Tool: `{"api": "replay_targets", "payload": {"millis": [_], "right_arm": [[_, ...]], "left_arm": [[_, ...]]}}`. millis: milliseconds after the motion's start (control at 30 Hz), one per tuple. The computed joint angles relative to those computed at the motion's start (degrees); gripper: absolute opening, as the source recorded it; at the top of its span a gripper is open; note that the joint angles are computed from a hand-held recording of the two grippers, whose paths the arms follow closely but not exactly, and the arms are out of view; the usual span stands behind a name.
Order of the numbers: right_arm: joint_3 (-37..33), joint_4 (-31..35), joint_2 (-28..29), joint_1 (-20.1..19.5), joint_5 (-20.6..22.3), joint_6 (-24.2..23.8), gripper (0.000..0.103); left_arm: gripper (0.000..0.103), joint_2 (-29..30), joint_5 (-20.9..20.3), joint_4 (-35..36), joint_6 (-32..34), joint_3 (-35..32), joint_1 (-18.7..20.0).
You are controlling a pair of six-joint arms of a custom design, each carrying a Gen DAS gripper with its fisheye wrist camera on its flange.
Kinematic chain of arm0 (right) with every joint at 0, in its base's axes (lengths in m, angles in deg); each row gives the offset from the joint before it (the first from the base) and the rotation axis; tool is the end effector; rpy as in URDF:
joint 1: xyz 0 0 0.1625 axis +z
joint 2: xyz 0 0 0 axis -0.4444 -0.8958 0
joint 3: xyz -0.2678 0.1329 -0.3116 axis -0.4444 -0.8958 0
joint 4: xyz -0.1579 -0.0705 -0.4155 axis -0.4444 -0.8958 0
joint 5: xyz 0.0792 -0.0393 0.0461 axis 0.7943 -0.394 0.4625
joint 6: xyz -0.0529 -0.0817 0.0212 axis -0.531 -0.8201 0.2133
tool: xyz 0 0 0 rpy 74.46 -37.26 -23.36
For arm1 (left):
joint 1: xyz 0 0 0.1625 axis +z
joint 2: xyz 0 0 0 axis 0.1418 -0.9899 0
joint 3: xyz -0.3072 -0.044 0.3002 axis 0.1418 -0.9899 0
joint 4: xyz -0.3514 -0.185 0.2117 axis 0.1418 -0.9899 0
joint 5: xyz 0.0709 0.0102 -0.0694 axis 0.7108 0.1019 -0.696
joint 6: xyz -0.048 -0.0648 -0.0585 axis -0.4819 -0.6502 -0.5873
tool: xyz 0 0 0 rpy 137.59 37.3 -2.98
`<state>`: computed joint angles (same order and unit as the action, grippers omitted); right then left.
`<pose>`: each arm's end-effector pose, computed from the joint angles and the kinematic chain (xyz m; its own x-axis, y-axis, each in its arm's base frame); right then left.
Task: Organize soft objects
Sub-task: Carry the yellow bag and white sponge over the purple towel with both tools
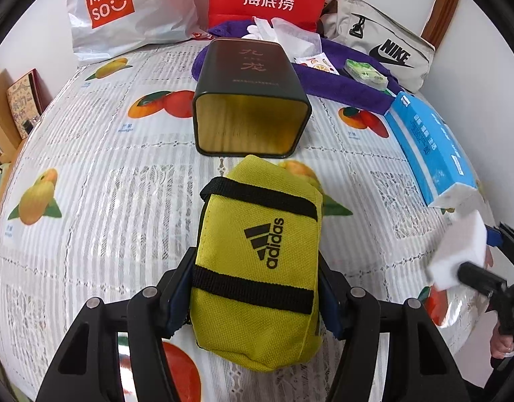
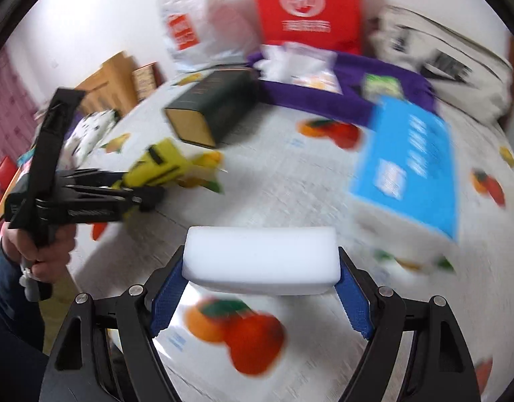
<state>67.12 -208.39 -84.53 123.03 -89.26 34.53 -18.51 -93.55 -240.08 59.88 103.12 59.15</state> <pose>0.1901 -0.6757 0.0060 -0.6063 -0.7013 0.3751 -0.7720 0.6323 -0.0657 -0.0213 -0.5978 0.1679 -0.7595 -0.2873 -0.5836 0.1194 0.8204 -0.5592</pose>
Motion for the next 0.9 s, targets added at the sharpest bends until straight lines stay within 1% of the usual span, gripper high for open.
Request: {"api": "replay_targets", "payload": {"millis": [167,267,367,467,600,700,900], "right_arm": [[2.6,-5.8,-2.4,-3.0,0.5,2.6,0.081],[3.3,-10.5,-2.4,-4.0,0.9,2.3,0.081],[3.0,-12.4,-1.7,-4.5,1.3,2.0,0.081],[2.9,-12.6,-1.3,-4.8,1.9,1.7,0.081],[3.2,-14.1,-0.7,-4.5,1.0,0.5,0.081],[3.5,-12.9,-1.4,-4.1,0.6,0.0,0.081],[5.4,-11.3,-5.0,-3.5,4.4,-0.5,0.081]], "left_arm": [[0.061,-0.6,-0.2,-0.5,-3.0,1.0,-0.2],[0.061,-0.8,0.5,0.1,-4.4,1.7,-0.6],[0.061,-1.0,1.3,1.0,-5.5,2.2,-1.1],[0.061,-0.9,1.9,0.8,-5.8,2.8,-1.4],[0.061,-1.3,1.6,0.9,-6.4,3.0,-1.7],[0.061,-1.7,1.6,0.6,-6.4,3.1,-2.2],[0.061,-2.8,3.0,-0.2,-5.3,2.6,-3.9]]}}
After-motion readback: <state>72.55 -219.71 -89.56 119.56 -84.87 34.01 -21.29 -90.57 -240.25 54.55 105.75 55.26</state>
